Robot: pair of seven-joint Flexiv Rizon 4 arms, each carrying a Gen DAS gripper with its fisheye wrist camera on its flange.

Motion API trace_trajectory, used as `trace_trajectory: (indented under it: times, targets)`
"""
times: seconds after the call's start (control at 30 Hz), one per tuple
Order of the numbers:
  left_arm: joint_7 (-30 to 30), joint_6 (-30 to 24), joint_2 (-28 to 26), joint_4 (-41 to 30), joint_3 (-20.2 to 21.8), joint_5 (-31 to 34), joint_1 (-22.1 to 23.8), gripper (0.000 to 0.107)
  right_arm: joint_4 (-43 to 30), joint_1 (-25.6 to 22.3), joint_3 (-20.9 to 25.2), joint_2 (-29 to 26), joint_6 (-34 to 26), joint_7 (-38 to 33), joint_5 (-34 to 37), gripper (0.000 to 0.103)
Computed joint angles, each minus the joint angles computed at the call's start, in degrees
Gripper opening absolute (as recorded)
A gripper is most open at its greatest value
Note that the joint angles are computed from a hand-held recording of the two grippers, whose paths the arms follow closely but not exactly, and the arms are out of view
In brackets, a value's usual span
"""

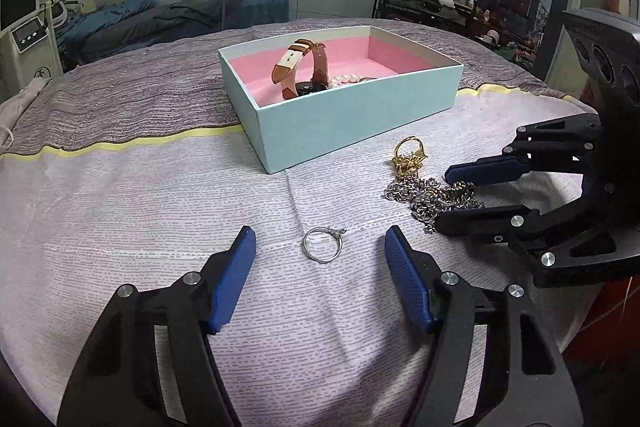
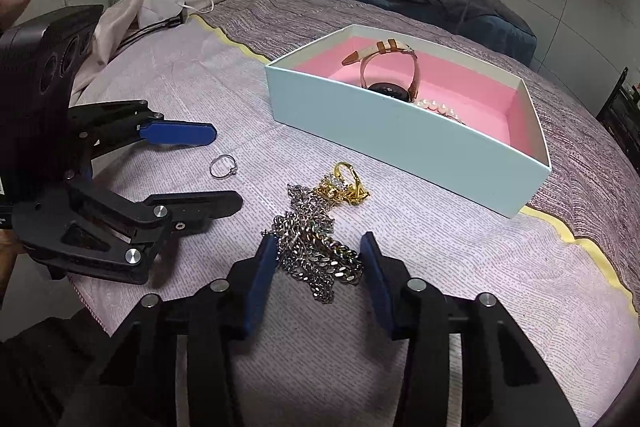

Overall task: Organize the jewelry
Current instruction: 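Grasp the last silver ring with the left tool while the right grasps the silver chain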

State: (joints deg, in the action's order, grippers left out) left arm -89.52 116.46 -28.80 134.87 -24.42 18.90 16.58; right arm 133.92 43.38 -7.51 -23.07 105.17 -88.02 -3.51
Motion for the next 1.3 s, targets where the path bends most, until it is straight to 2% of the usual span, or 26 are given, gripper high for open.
trace_trajectory:
  times: [0.07, 0.13, 0.33, 0.57, 0.7, 0.8, 0.9, 1.0, 1.3]
  targets:
    - [0.17, -0.31, 0.09, -0.14, 0.13, -0.11, -0.28, 0.063, 0.24, -1.22, 1.31, 0.09, 0.53, -0.01, -0.21, 0.018]
    - [0.54, -0.28, 0.32, -0.15, 0.93, -0.49, -1.22, 0.061, 0.55, -2.91, 3.1, 0.13, 1.33, 0.25, -0.19, 0.013]
    - [0.55, -0.28, 0.19, -0.13, 0.67, -0.44, -1.06, 0.057, 1.75, -7.79, 7.99, 0.47, 3.34, 1.72, 0.13, 0.013]
    - [0.81, -0.33, -0.21, -0.66, 0.4, -0.51, -1.36, 0.045, 3.84, -7.08, 7.79, 1.64, 4.99, 1.93, 2.51, 0.011]
    - [0.48, 0.15, -0.46, -0.56, -0.13, -0.5, -1.04, 0.033, 4.79, -8.25, 9.0, 1.69, 6.74, 2.47, 3.74, 0.01]
    - [-0.64, 1.21, -0.84, -0.34, -0.25, -0.29, -0.7, 0.021, 5.41, -6.28, 7.62, 1.89, 7.86, 1.74, 6.01, 0.01]
    - [-1.86, 1.79, -0.9, -0.01, -0.82, 0.41, 0.14, 0.021, 5.62, -2.68, 5.19, 1.88, 9.34, -0.02, 9.61, 0.01]
    - [-2.66, 2.38, -0.4, 0.33, -0.34, 0.92, -0.28, 0.021, 5.73, -2.03, 5.25, 1.95, 11.06, -1.05, 11.93, 0.01]
    - [-4.7, 3.42, 4.33, 0.77, -0.39, 3.51, -0.06, 0.021, 4.78, -5.1, 8.63, 4.28, 14.38, -3.03, 13.93, 0.01]
